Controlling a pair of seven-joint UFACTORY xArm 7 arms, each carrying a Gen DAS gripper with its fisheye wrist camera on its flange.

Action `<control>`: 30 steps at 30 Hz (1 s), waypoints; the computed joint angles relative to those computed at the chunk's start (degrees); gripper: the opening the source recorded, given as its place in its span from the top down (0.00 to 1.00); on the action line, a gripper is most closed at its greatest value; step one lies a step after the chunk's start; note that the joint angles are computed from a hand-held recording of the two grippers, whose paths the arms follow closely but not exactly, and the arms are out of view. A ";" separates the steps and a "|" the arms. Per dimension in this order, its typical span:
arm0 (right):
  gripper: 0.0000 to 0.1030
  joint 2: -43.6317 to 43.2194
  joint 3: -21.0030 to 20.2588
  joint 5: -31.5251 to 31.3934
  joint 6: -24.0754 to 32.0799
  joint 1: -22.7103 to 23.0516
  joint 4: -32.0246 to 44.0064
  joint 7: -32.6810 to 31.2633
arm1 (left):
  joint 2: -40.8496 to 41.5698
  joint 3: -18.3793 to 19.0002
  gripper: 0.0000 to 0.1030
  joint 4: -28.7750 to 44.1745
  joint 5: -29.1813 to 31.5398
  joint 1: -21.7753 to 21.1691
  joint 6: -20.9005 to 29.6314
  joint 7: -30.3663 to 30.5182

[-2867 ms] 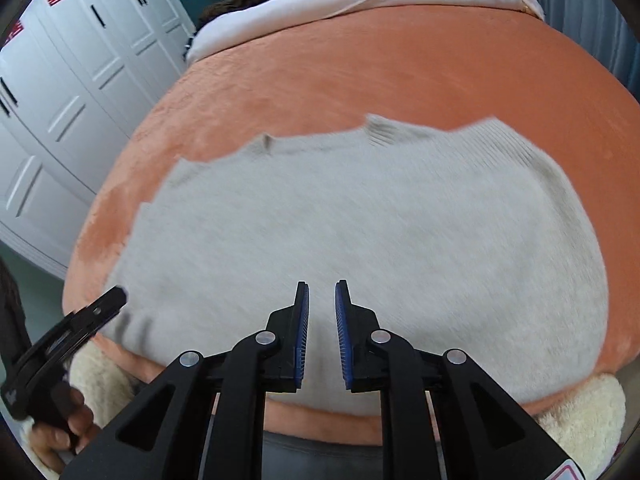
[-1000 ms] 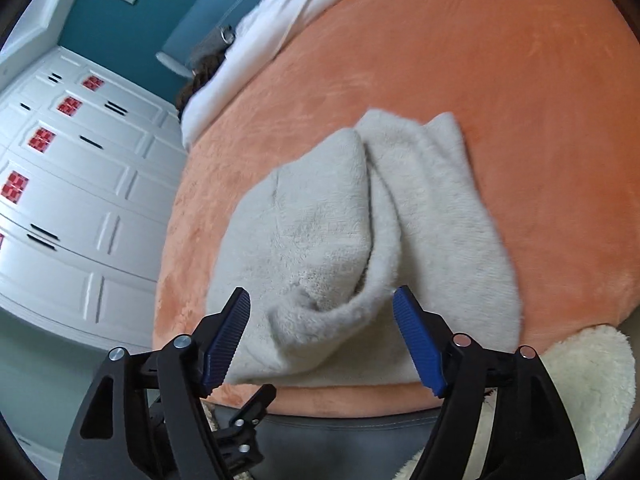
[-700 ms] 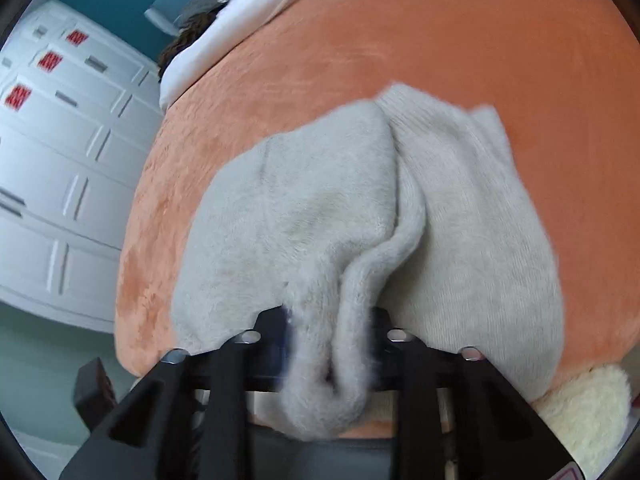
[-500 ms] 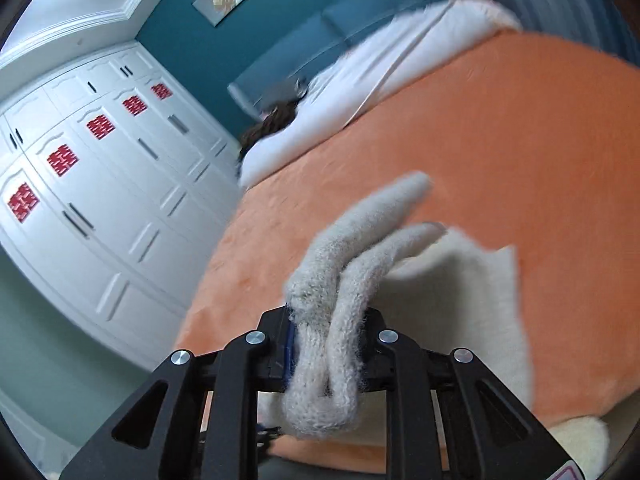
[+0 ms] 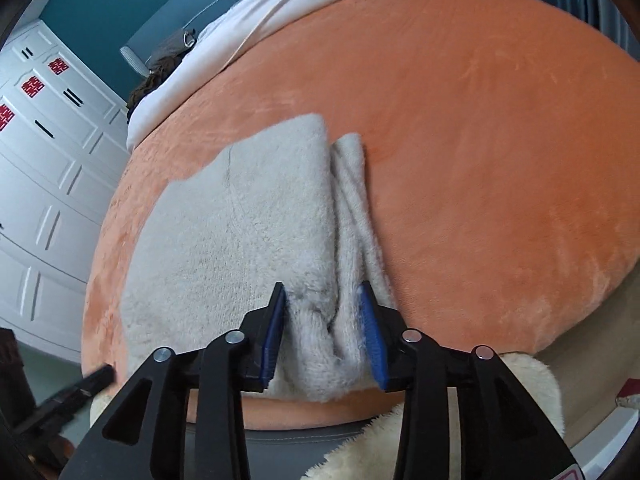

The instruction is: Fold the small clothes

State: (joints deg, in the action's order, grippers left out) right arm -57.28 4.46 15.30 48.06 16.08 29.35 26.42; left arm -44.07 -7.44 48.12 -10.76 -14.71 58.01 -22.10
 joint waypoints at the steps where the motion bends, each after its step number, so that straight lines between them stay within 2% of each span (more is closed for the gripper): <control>1: 0.62 -0.37 -0.35 -0.38 0.40 -0.02 0.50 -0.12 | 0.23 -0.20 0.60 0.45 0.60 0.54 -1.37 -0.08; 3: 0.61 0.58 -0.49 -0.72 -0.15 -0.14 1.55 -0.58 | 2.08 -0.62 0.57 1.88 1.38 0.90 -4.13 0.18; 5: 0.55 2.97 -1.10 -1.20 -0.98 -0.37 3.33 -1.97 | 5.35 -2.11 0.57 3.89 2.20 1.49 -4.89 -1.56; 7: 0.40 5.84 -1.50 -1.30 -2.98 -0.30 4.66 -3.51 | 9.68 -1.97 0.57 5.16 1.55 1.18 -6.92 -2.49; 8: 0.39 8.40 -1.93 -0.84 -3.92 0.29 5.39 -4.59 | 11.77 -1.59 0.59 5.96 1.44 1.00 -6.98 -2.52; 9: 0.39 9.62 -2.28 -0.87 -3.34 0.11 5.56 -5.11 | 13.98 -1.41 0.65 6.55 1.19 0.87 -6.77 -2.96; 11: 0.67 14.19 -1.43 -1.00 -2.93 -0.11 7.00 -5.53 | 16.33 -1.69 0.74 7.02 1.90 1.00 -5.46 -4.45; 12: 0.86 14.05 -1.23 -1.28 -2.08 0.08 7.32 -5.90 | 16.63 -2.02 0.80 7.04 2.78 1.20 -4.91 -5.33; 15: 0.88 7.56 -1.82 1.57 -6.57 1.23 6.82 -6.32 | 15.44 -1.79 0.83 6.71 3.82 0.75 -3.76 -5.50; 17: 0.90 3.39 -1.66 1.56 -7.71 0.37 6.36 -5.36 | 14.76 -1.47 0.84 5.86 3.76 0.44 -3.36 -5.34; 19: 0.92 2.65 -1.74 0.77 -5.97 -1.13 4.38 -4.67 | 14.68 -1.64 0.84 5.00 4.27 0.56 -3.51 -5.64; 21: 0.93 8.02 -1.78 -1.58 -0.70 -1.86 2.00 -5.39 | 15.24 -2.07 0.84 5.08 4.53 0.24 -3.69 -5.83; 23: 0.92 6.91 -2.20 1.47 -3.01 -2.26 -0.39 -5.84 | 16.39 -3.83 0.84 6.33 7.48 0.55 -2.97 -6.49; 25: 0.90 6.55 -2.82 0.61 -1.65 -2.03 1.70 -4.24 | 16.80 -4.92 0.83 6.68 10.10 0.61 -2.58 -7.05; 28: 0.89 7.19 0.74 -3.87 1.30 -5.04 6.15 -1.77 | 16.30 -4.72 0.83 5.79 10.83 0.19 -3.46 -7.69; 30: 0.88 7.14 1.50 -5.06 0.59 -4.30 8.35 -2.38 | 15.33 -3.62 0.83 5.24 9.46 -0.28 -4.29 -7.64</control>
